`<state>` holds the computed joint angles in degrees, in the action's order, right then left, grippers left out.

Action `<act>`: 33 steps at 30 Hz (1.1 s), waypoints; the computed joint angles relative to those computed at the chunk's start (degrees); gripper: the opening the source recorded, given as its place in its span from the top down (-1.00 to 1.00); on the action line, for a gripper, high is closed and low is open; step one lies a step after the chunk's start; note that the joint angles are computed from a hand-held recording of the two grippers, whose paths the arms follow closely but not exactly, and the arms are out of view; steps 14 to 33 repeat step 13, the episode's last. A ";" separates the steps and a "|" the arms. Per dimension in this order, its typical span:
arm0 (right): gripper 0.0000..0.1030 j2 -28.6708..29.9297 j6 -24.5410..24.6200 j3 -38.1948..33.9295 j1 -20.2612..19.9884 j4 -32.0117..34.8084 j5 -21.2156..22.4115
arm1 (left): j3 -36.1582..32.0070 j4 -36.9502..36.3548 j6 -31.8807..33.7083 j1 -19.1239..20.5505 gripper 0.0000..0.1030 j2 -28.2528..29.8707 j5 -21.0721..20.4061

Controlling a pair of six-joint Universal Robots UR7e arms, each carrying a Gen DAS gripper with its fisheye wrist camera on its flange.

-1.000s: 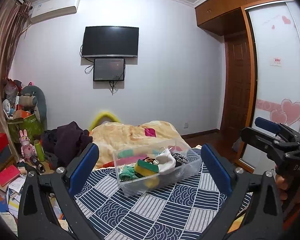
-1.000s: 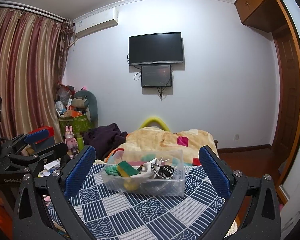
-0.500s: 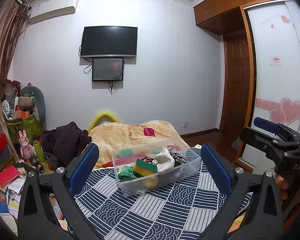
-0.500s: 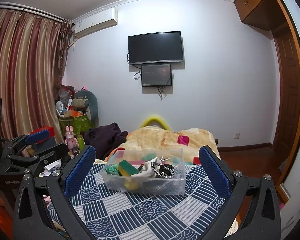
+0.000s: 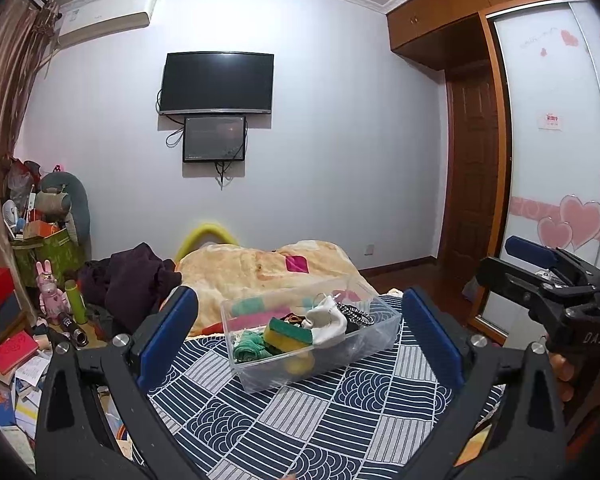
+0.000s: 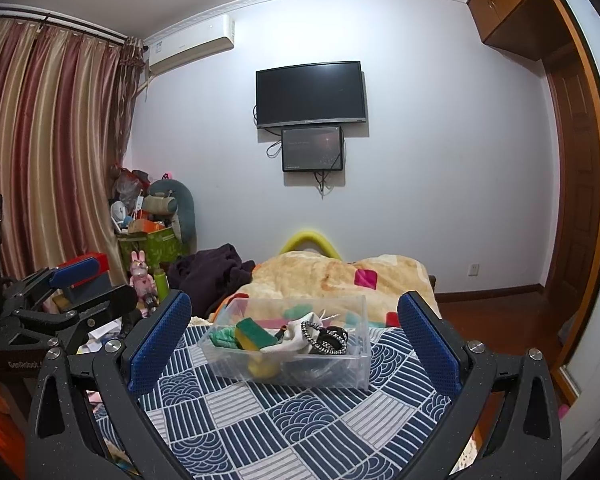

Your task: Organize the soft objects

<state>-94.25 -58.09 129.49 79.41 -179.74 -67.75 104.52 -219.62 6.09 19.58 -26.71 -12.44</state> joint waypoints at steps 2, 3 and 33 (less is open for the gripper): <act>-1.00 0.09 0.13 0.03 0.06 -0.07 -0.22 | 0.16 0.99 -0.95 0.04 -1.00 -0.21 -0.19; -1.00 0.18 0.18 -0.03 0.11 -0.06 -0.36 | 0.51 1.70 -1.84 0.09 -1.00 -0.50 -0.54; -1.00 0.29 0.59 0.32 0.44 -0.44 -1.44 | 1.69 4.37 -5.38 0.29 -1.00 -1.48 -1.25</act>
